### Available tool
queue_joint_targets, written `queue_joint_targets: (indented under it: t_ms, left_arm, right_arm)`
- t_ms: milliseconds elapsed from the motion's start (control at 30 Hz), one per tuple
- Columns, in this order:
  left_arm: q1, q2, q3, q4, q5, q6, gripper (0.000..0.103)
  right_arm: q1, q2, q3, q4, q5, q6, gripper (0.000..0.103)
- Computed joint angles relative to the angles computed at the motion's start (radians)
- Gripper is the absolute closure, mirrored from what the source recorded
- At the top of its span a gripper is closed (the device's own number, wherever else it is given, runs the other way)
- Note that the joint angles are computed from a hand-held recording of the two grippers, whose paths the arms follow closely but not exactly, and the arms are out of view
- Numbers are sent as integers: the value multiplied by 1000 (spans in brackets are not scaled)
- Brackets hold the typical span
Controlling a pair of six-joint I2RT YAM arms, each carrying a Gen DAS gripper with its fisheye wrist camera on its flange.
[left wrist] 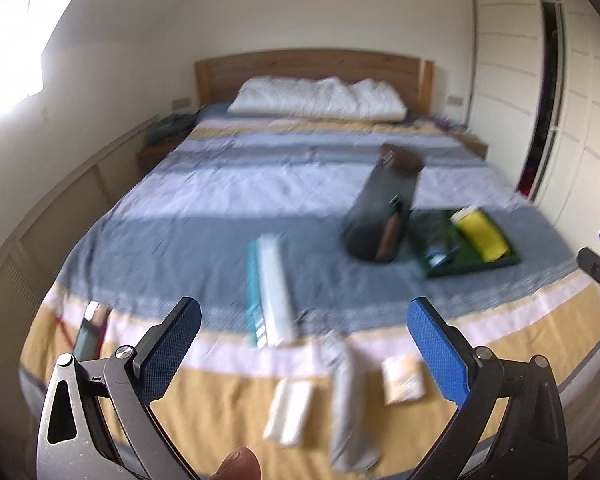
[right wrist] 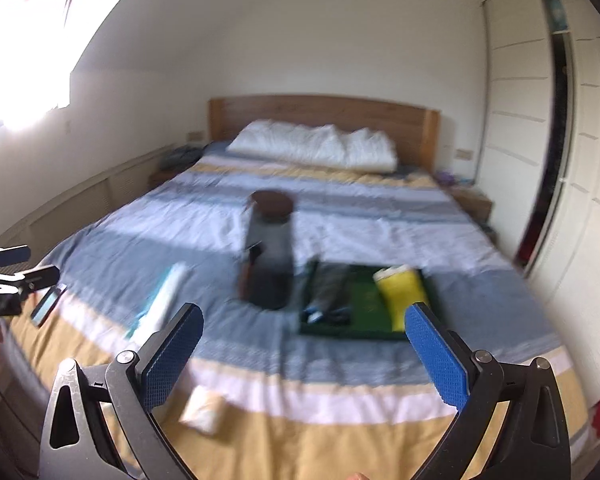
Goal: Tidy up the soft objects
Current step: 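Withdraw both tools from the tray back toward the remaining items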
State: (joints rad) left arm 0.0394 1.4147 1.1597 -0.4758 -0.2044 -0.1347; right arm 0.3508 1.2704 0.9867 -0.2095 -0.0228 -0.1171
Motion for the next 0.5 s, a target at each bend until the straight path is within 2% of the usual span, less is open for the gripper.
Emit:
queue_joint_targets:
  t_ms: [200, 333, 500]
  left_arm:
    - [97, -5, -227, 75, 76, -3, 2]
    - [140, 15, -318, 128, 111, 2, 2]
    - [174, 71, -358, 159, 154, 6, 2]
  right_arm:
    - [113, 120, -38, 23, 42, 35, 0]
    - [164, 227, -26, 42, 70, 41, 0]
    - [184, 395, 81, 19, 82, 61, 0]
